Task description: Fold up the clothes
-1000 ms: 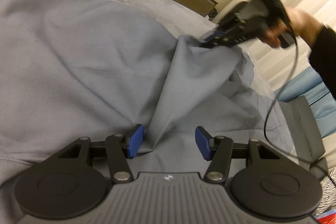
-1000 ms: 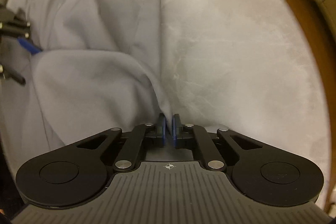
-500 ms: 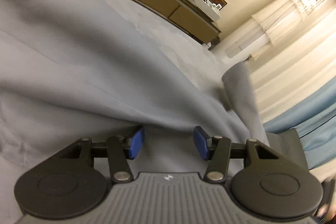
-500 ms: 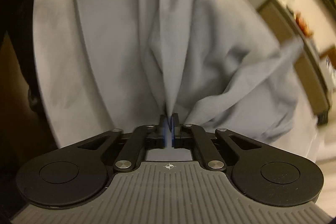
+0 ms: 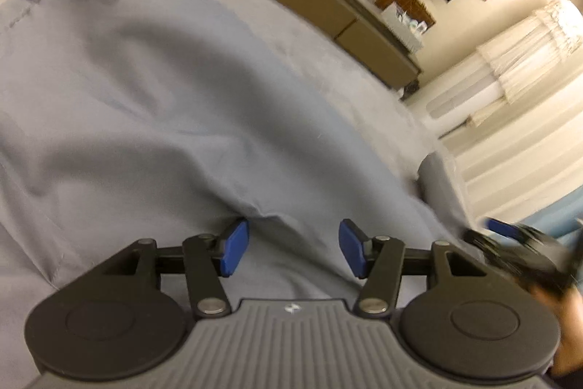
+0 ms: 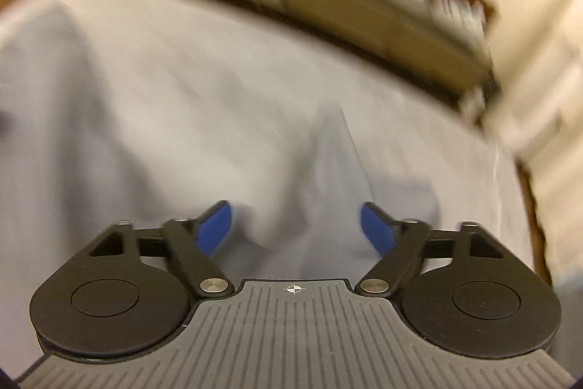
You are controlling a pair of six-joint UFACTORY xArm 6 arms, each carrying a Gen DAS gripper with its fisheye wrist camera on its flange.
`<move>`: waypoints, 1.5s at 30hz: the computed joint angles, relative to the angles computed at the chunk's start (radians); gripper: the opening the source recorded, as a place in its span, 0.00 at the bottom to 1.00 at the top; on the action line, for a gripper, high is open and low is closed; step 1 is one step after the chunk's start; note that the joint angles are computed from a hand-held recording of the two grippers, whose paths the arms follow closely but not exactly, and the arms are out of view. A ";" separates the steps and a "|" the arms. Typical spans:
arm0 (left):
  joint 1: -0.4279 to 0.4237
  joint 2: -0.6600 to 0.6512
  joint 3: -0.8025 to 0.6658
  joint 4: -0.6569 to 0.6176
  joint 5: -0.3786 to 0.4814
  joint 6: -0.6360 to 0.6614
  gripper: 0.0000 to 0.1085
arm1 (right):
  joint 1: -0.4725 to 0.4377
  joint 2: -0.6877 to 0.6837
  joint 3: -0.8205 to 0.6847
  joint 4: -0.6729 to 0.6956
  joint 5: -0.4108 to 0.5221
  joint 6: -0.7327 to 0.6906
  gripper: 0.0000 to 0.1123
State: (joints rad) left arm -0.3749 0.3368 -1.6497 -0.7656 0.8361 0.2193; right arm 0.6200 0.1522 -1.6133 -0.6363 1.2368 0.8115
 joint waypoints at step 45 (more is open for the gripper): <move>-0.066 0.105 -0.154 0.191 -0.038 -0.074 0.56 | -0.144 -0.779 0.934 -0.122 -0.189 1.005 0.05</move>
State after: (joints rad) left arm -0.4406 0.4414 -1.8035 -0.5750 0.7979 0.1455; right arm 0.4761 -0.6265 -0.6791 -0.7588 1.0473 1.8166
